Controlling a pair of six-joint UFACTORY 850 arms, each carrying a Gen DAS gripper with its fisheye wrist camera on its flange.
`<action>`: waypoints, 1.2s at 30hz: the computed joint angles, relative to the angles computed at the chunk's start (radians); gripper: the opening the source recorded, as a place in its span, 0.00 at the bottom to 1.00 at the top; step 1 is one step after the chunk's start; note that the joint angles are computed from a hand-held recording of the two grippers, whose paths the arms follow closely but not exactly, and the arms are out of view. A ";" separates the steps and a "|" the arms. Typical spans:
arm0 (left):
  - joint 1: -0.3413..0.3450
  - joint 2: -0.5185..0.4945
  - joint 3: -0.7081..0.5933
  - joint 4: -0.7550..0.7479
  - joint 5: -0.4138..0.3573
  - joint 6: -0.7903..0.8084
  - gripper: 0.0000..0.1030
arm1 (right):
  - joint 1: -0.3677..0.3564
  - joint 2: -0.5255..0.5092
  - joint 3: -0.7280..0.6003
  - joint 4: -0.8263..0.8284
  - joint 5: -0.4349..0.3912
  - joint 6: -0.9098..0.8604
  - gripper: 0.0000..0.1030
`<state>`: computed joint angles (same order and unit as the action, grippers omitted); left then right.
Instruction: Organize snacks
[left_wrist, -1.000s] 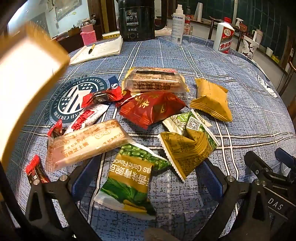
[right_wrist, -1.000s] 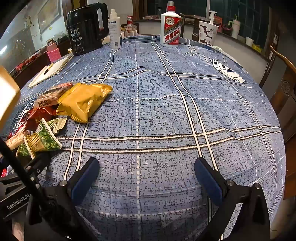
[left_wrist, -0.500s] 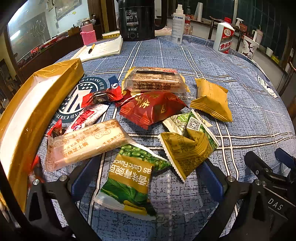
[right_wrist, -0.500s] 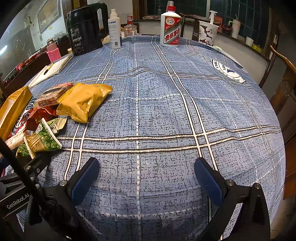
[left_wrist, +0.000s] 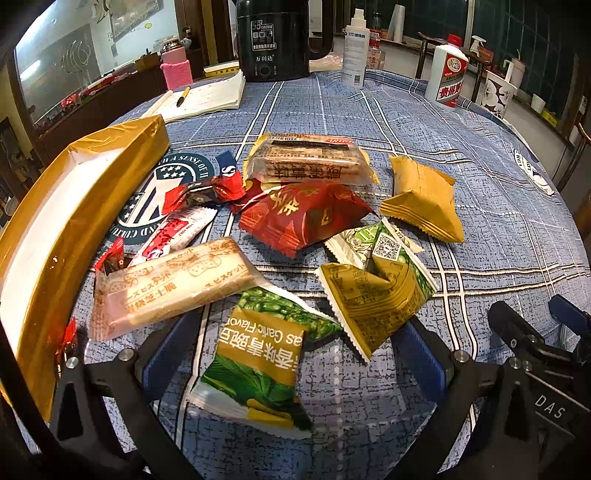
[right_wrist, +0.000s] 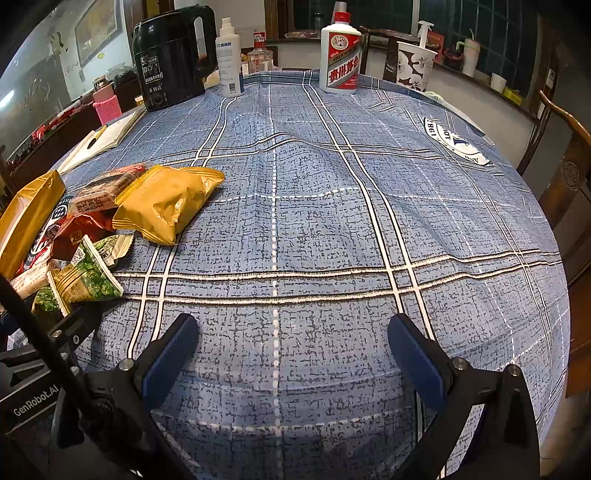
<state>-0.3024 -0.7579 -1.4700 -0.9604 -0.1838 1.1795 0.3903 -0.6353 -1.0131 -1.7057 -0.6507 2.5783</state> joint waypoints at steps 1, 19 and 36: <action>0.000 0.001 0.001 0.000 0.000 0.000 1.00 | 0.000 0.000 0.000 -0.001 0.000 0.001 1.00; -0.003 0.003 0.003 0.166 0.016 -0.197 1.00 | 0.001 -0.004 -0.004 0.005 -0.004 0.009 1.00; 0.108 0.119 0.092 -0.198 -0.291 0.247 0.90 | 0.009 0.039 0.053 -0.088 0.014 0.097 0.71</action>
